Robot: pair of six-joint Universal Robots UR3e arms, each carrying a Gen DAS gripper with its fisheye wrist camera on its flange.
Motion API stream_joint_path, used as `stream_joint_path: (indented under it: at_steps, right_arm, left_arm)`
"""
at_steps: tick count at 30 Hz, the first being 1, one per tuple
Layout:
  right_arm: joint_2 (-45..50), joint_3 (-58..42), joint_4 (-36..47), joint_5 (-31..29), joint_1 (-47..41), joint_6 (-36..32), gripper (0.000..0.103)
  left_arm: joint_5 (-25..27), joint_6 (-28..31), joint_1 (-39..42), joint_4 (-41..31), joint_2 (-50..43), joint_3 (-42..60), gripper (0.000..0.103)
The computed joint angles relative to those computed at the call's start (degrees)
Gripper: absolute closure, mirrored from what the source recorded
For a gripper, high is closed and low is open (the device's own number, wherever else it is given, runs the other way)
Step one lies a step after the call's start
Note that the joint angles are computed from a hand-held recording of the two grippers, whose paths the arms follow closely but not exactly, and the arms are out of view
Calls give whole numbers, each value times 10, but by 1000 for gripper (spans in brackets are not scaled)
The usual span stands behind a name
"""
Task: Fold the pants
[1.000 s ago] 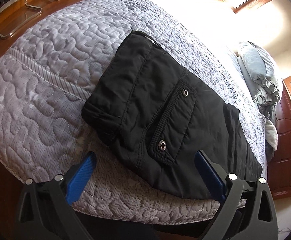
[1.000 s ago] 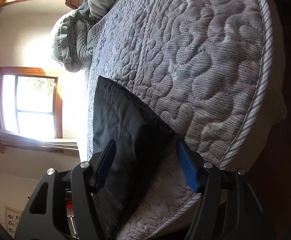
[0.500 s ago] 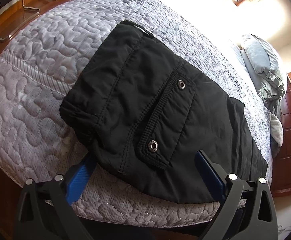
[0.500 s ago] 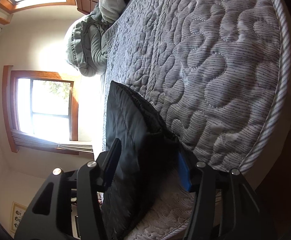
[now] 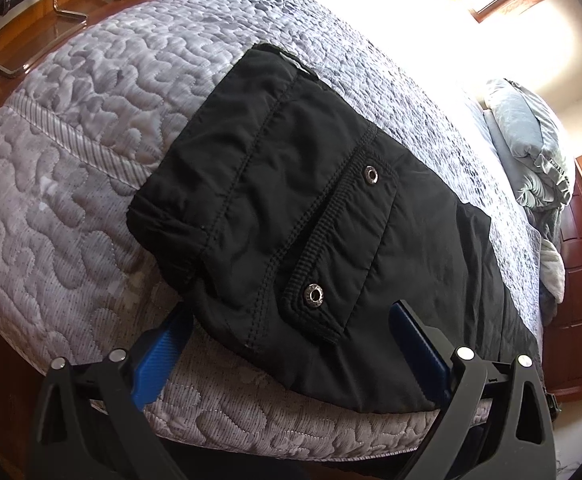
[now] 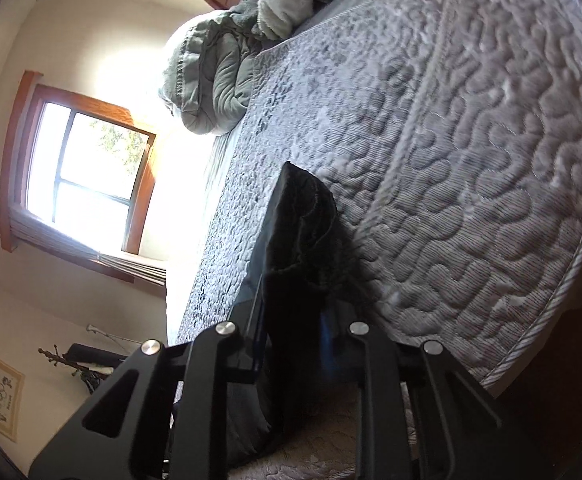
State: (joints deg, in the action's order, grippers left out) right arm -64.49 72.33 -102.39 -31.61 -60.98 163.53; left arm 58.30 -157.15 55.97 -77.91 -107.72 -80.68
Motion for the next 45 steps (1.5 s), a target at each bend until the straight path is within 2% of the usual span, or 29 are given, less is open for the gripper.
stream_joint_path:
  at_steps: [6,13,27,45]
  right_arm:
    - [-13,-79,24,-25,39,0,83]
    - [-45,-109,41,-41,66,-12,84]
    - [-42,-260,91,-87,152,-23,84]
    - [0,-427,112,-200,314,-13,85]
  left_arm:
    - [-11,4,3,-8,-3,11,4]
    - [-25,15,17,-6,2,-6,4]
    - [-61,19,32,10,9,-48,4]
    - [-89,37,57,24,29,-92,4]
